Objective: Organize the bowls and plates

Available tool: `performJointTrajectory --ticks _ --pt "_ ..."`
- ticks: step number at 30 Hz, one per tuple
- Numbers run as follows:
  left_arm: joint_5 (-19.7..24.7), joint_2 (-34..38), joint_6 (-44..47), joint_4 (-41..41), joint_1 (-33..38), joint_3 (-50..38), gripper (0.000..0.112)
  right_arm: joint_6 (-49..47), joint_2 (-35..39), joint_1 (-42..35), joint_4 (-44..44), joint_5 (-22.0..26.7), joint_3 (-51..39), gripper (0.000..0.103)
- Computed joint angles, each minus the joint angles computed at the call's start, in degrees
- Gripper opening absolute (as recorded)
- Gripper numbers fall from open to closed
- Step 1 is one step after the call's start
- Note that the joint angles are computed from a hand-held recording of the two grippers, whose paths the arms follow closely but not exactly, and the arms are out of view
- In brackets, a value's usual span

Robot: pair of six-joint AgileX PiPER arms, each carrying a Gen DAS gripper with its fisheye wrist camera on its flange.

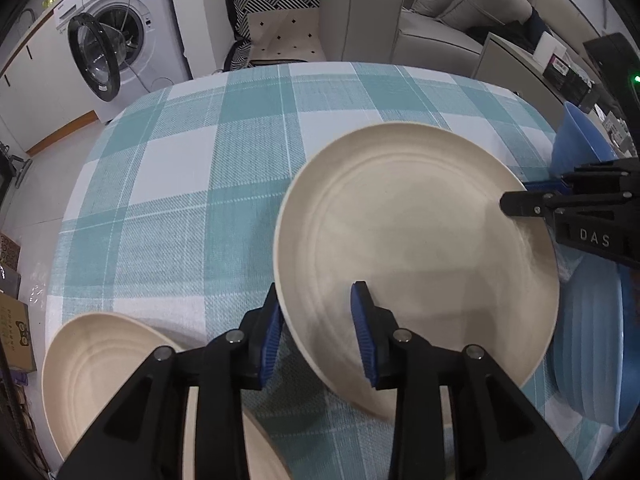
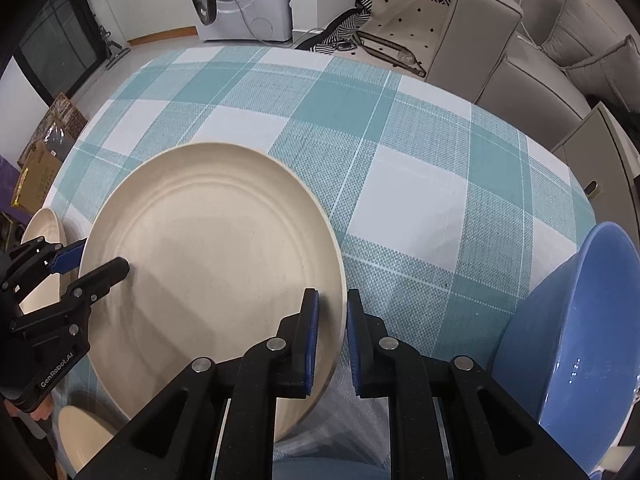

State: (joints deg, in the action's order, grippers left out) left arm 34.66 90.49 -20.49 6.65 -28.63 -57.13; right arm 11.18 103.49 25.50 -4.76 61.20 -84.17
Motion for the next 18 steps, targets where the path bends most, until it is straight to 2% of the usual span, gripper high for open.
performJointTrajectory --ticks 8,18 --pt "0.3 -0.9 -4.0 3.3 -1.5 0.2 0.029 2.6 -1.6 1.1 -2.2 -1.9 1.8 0.013" --pt "-0.4 -5.9 -9.0 7.7 -1.8 1.3 0.028 5.4 -6.2 2.5 -4.3 -3.4 2.3 0.012"
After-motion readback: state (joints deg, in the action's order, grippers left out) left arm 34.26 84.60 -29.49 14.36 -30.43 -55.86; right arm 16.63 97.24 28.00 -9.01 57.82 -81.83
